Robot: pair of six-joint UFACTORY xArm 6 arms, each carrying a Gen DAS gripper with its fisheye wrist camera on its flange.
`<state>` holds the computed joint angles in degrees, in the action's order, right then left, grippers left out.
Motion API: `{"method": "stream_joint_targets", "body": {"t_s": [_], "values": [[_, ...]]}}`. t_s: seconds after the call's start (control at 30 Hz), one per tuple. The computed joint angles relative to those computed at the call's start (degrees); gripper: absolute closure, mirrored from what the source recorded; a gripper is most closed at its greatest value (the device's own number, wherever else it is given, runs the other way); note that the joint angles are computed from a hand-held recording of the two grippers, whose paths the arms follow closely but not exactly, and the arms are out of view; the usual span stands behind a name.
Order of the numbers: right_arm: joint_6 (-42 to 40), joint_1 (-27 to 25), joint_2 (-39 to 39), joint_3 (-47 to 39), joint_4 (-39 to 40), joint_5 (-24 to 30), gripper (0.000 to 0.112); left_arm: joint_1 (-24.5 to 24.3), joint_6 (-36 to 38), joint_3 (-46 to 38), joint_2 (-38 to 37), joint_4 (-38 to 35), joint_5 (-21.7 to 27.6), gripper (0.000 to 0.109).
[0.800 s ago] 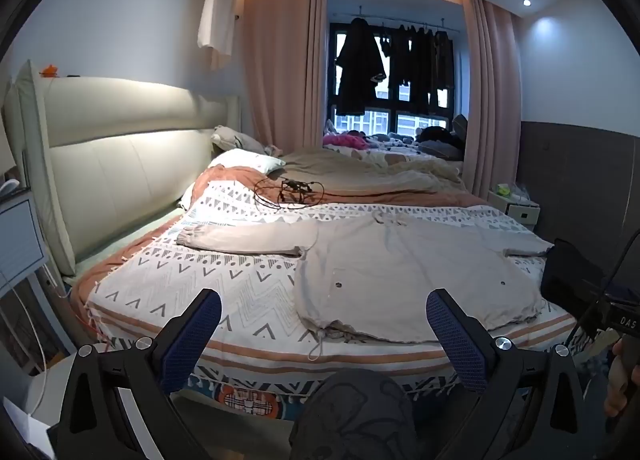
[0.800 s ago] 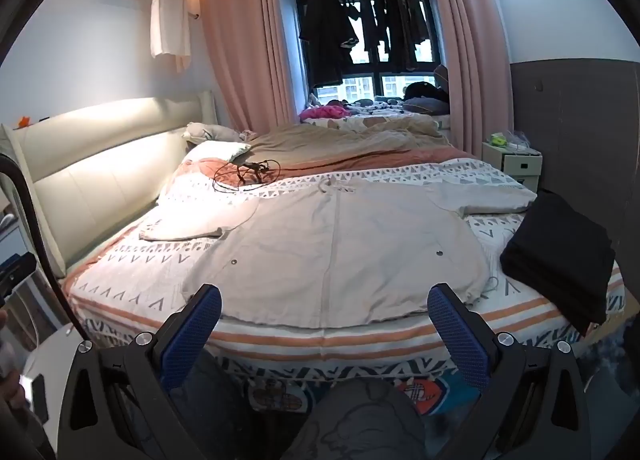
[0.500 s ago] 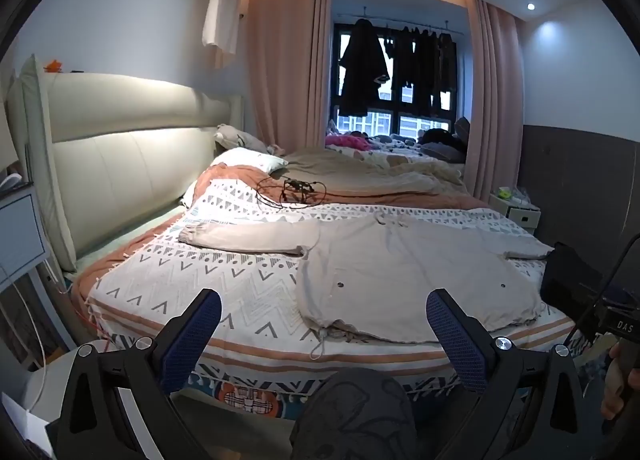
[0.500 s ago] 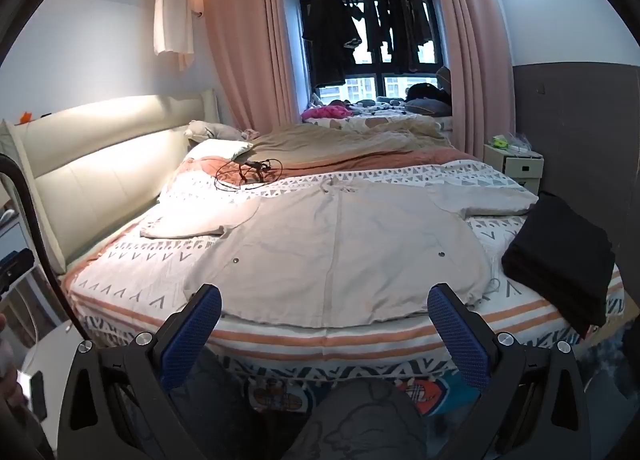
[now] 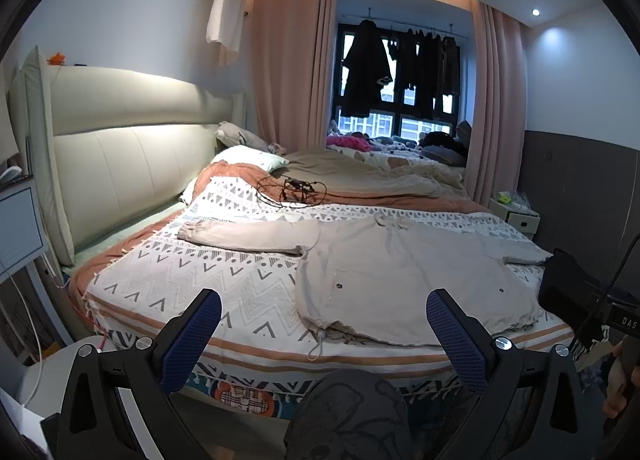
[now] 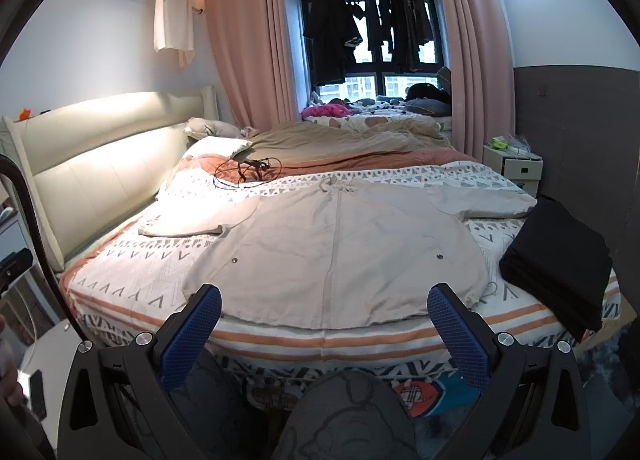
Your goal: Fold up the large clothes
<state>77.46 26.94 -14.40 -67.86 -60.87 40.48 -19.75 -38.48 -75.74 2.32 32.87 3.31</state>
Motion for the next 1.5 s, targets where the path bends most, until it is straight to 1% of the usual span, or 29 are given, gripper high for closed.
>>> {"method": "stream_joint_targets", "body": {"t_s": [0.17, 0.37, 0.63, 0.73, 0.87, 0.97, 1.07, 1.3, 1.37, 1.4, 1.5], "values": [[0.11, 0.33, -0.75, 0.62, -0.10, 0.44, 0.009, 0.04, 0.29, 0.62, -0.37, -0.90, -0.21, 0.006], [-0.93, 0.11, -1.28, 0.72, 0.51, -0.23, 0.009, 0.15, -1.63, 0.49, -0.78, 1.41, -0.06, 0.006], [0.61, -0.08, -2.08, 1.50, -0.59, -0.39, 0.009, 0.11, -1.27, 1.16, -1.39, 2.10, -0.42, 0.006], [1.00, -0.23, -2.08, 1.59, -0.43, -0.54, 0.009, 0.36, -2.63, 1.26, -1.61, 3.07, -0.98, 0.006], [1.21, 0.02, -2.22, 1.53, -0.73, -0.04, 0.009, 0.26, -0.91, 1.61, -1.79, 1.08, -1.10, 0.006], [1.63, 0.33, -2.29, 1.48, -0.99, 0.34, 0.009, 0.50, -1.09, 1.82, -1.99, 1.55, -1.07, 0.006], [1.84, 0.50, -2.41, 1.59, -1.18, 0.56, 0.009, 0.69, 0.25, 2.18, -2.17, -0.01, -1.35, 0.006], [0.92, 0.44, -1.78, 1.09, -0.80, 0.17, 0.009, 1.14, -1.56, 1.96, -2.19, 1.08, -0.99, 0.006], [0.60, 0.26, -1.69, 1.03, -0.56, -0.02, 0.009, 1.09, -1.58, 1.96, -2.19, 0.78, -1.06, 0.006], [0.47, 0.24, -1.61, 0.95, -0.47, -0.08, 0.009, 1.19, -0.45, 2.18, -2.23, -0.44, -1.32, 0.006], [0.24, 0.22, -1.56, 0.82, -0.44, -0.14, 0.009, 1.29, -0.32, 2.28, -2.30, -0.48, -1.44, 0.006]]}}
